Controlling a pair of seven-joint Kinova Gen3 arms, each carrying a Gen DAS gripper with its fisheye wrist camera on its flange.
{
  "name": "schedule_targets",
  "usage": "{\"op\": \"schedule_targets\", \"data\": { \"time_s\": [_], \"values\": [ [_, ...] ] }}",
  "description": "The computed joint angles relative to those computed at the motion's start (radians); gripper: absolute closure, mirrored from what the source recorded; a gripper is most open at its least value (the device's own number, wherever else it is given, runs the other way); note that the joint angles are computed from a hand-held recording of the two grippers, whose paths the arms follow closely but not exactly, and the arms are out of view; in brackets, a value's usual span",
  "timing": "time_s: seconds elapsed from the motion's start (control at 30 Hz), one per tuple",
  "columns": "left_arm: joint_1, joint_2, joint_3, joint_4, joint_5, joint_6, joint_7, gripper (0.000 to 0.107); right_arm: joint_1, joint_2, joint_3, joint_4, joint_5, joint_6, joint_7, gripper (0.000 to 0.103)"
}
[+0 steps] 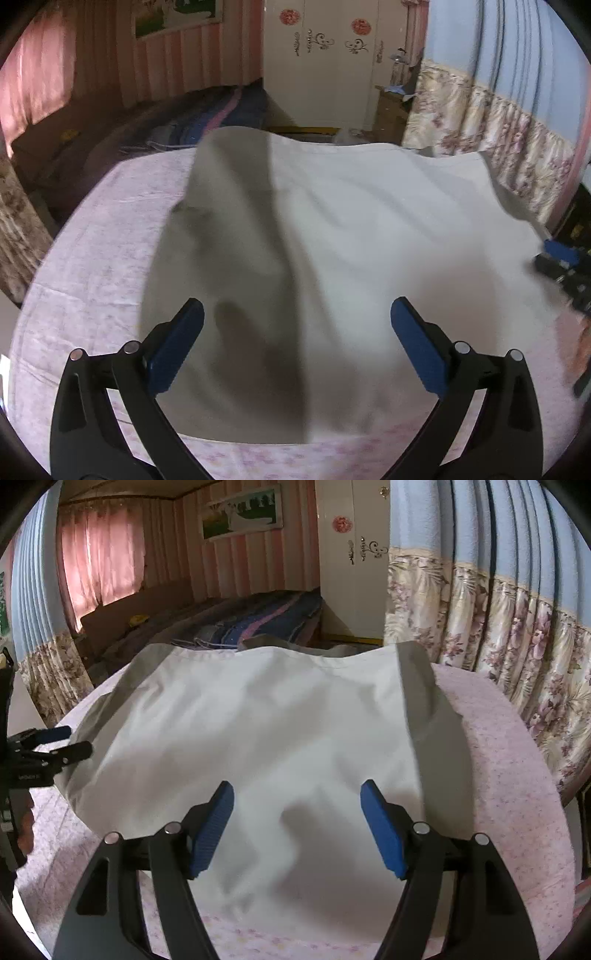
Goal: Fold large clothes
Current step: 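Smooth the cream jacket body flat with both tools open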
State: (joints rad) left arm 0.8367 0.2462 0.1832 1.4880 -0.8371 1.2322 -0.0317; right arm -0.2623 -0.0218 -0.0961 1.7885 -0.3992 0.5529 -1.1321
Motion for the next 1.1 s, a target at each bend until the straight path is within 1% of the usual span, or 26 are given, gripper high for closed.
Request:
{"op": "schedule_targets", "data": {
  "time_s": [0.07, 0.1, 0.2, 0.23, 0.27, 0.33, 0.37, 0.4, 0.43, 0.5, 0.53, 0.6, 0.67, 0.7, 0.77, 0.83, 0.87, 0.9, 0.93, 0.97, 1.0, 1.03, 1.07, 1.1],
  "values": [
    [-0.006, 0.020, 0.003, -0.024, 0.012, -0.033, -0.012, 0.007, -0.011, 0.003, -0.010, 0.014, 0.005, -0.007, -0.013, 0.031],
    [-0.009, 0.041, 0.011, -0.045, 0.016, -0.039, -0.027, 0.007, -0.017, 0.007, -0.017, 0.018, 0.029, -0.011, -0.033, 0.031],
    [0.029, 0.111, -0.017, -0.121, 0.032, -0.002, -0.077, 0.007, -0.036, 0.022, -0.036, 0.030, 0.144, -0.021, -0.134, 0.031],
    [0.039, 0.121, -0.038, -0.125, 0.042, -0.010, -0.081, 0.007, -0.039, 0.025, -0.038, 0.035, 0.162, -0.024, -0.148, 0.031],
    [0.031, 0.121, -0.048, -0.118, 0.068, -0.034, -0.084, 0.007, -0.042, 0.024, -0.039, 0.045, 0.175, -0.034, -0.155, 0.031],
    [-0.026, 0.096, -0.028, -0.071, 0.106, -0.110, -0.072, 0.007, -0.048, 0.025, -0.042, 0.056, 0.205, -0.040, -0.180, 0.030],
    [-0.038, 0.092, -0.027, -0.055, 0.112, -0.129, -0.065, 0.007, -0.049, 0.027, -0.042, 0.059, 0.206, -0.044, -0.182, 0.030],
    [-0.031, 0.095, -0.036, -0.055, 0.112, -0.131, -0.069, 0.007, -0.050, 0.029, -0.042, 0.062, 0.209, -0.048, -0.187, 0.030],
    [-0.006, 0.108, -0.063, -0.069, 0.114, -0.117, -0.085, 0.007, -0.052, 0.032, -0.042, 0.062, 0.215, -0.048, -0.194, 0.030],
    [0.024, 0.149, -0.076, -0.113, 0.097, -0.058, -0.103, 0.007, -0.053, 0.038, -0.042, 0.053, 0.226, -0.034, -0.207, 0.029],
    [0.032, 0.160, -0.079, -0.123, 0.090, -0.043, -0.104, 0.007, -0.053, 0.042, -0.042, 0.050, 0.228, -0.030, -0.208, 0.029],
    [0.041, 0.164, -0.089, -0.125, 0.089, -0.039, -0.101, 0.007, -0.052, 0.043, -0.054, 0.046, 0.263, -0.027, -0.242, 0.029],
    [0.043, 0.156, -0.093, -0.122, 0.093, -0.041, -0.099, 0.007, -0.065, 0.040, -0.047, 0.050, 0.279, -0.032, -0.256, 0.028],
    [0.046, 0.149, -0.096, -0.116, 0.090, -0.043, -0.092, 0.007, -0.062, 0.038, -0.044, 0.053, 0.262, -0.035, -0.239, 0.026],
    [0.053, 0.138, -0.096, -0.113, 0.083, -0.041, -0.073, 0.007, -0.046, 0.031, -0.041, 0.058, 0.188, -0.032, -0.166, 0.020],
    [0.071, 0.124, -0.095, -0.110, 0.067, -0.027, -0.034, 0.007, -0.033, 0.013, -0.039, 0.068, 0.141, -0.028, -0.125, 0.018],
    [0.082, 0.121, -0.092, -0.116, 0.057, -0.010, -0.016, 0.007, -0.038, -0.008, -0.023, 0.083, 0.106, -0.032, -0.100, 0.016],
    [0.099, 0.116, -0.088, -0.122, 0.038, 0.004, 0.001, 0.007, -0.061, -0.033, 0.010, 0.104, 0.065, -0.042, -0.073, 0.013],
    [0.111, 0.113, -0.082, -0.128, 0.021, 0.013, 0.009, 0.007, -0.090, -0.055, 0.052, 0.120, 0.024, -0.050, -0.044, 0.012],
    [0.126, 0.117, -0.077, -0.145, 0.000, 0.029, 0.010, 0.007, -0.100, -0.080, 0.077, 0.140, -0.016, -0.063, -0.017, 0.011],
    [0.141, 0.125, -0.072, -0.169, -0.022, 0.048, 0.003, 0.007, -0.093, -0.100, 0.083, 0.158, -0.042, -0.078, -0.002, 0.010],
    [0.154, 0.133, -0.069, -0.191, -0.040, 0.062, -0.009, 0.007, -0.067, -0.117, 0.070, 0.170, -0.052, -0.089, -0.003, 0.010],
    [0.160, 0.140, -0.068, -0.207, -0.049, 0.068, -0.020, 0.007, -0.032, -0.137, 0.055, 0.181, -0.053, -0.098, -0.020, 0.009],
    [0.168, 0.153, -0.068, -0.233, -0.059, 0.074, -0.038, 0.007, -0.016, -0.150, 0.054, 0.187, -0.049, -0.099, -0.041, 0.008]
  ]
}}
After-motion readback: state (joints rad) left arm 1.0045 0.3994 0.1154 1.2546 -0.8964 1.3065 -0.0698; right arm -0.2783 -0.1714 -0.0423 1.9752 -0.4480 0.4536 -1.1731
